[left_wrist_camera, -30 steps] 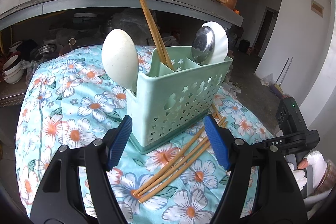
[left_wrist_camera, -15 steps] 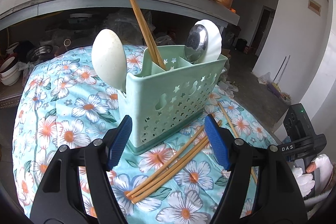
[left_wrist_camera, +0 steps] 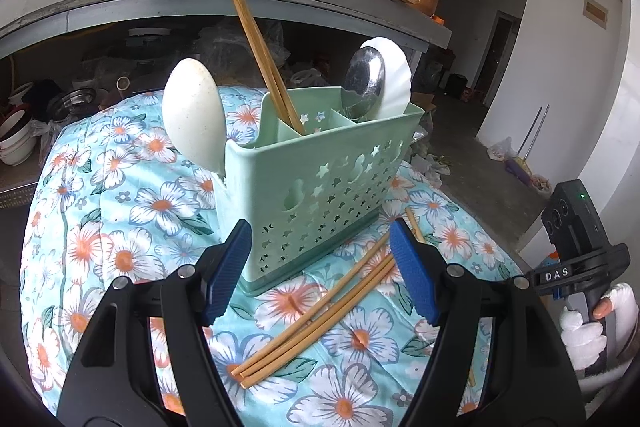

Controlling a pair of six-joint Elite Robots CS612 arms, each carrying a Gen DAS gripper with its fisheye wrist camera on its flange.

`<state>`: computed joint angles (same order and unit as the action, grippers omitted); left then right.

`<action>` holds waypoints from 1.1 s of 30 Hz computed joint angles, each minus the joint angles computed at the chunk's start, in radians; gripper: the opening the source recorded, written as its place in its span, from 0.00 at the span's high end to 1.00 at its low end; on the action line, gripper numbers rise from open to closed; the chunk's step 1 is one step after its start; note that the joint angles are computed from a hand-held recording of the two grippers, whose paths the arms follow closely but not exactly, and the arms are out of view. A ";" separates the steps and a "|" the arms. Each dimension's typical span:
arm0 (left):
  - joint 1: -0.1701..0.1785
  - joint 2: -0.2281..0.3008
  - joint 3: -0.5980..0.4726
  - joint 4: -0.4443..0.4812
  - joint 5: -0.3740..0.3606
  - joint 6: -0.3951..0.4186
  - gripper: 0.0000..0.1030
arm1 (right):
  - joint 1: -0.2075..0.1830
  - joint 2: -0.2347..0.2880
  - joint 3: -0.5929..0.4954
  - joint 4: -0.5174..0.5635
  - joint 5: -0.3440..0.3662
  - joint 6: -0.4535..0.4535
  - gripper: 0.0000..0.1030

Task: Organize utensils
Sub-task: 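Reach the left gripper to the chopsticks on the quilt and grasp one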

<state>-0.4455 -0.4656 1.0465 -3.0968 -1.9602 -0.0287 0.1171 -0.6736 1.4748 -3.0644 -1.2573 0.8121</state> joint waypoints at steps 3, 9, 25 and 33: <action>0.000 -0.002 0.005 0.003 0.001 0.001 0.34 | -0.003 0.021 -0.053 0.065 -0.024 -0.039 0.90; 0.000 -0.009 0.020 0.003 0.008 0.014 0.34 | -0.012 0.064 -0.129 0.147 0.005 -0.090 0.88; -0.022 -0.021 0.047 0.031 -0.009 0.138 0.34 | -0.016 0.084 -0.144 0.110 0.001 -0.019 0.91; -0.048 -0.018 0.052 0.095 0.040 0.291 0.39 | -0.019 0.045 -0.031 -0.011 0.001 0.068 0.93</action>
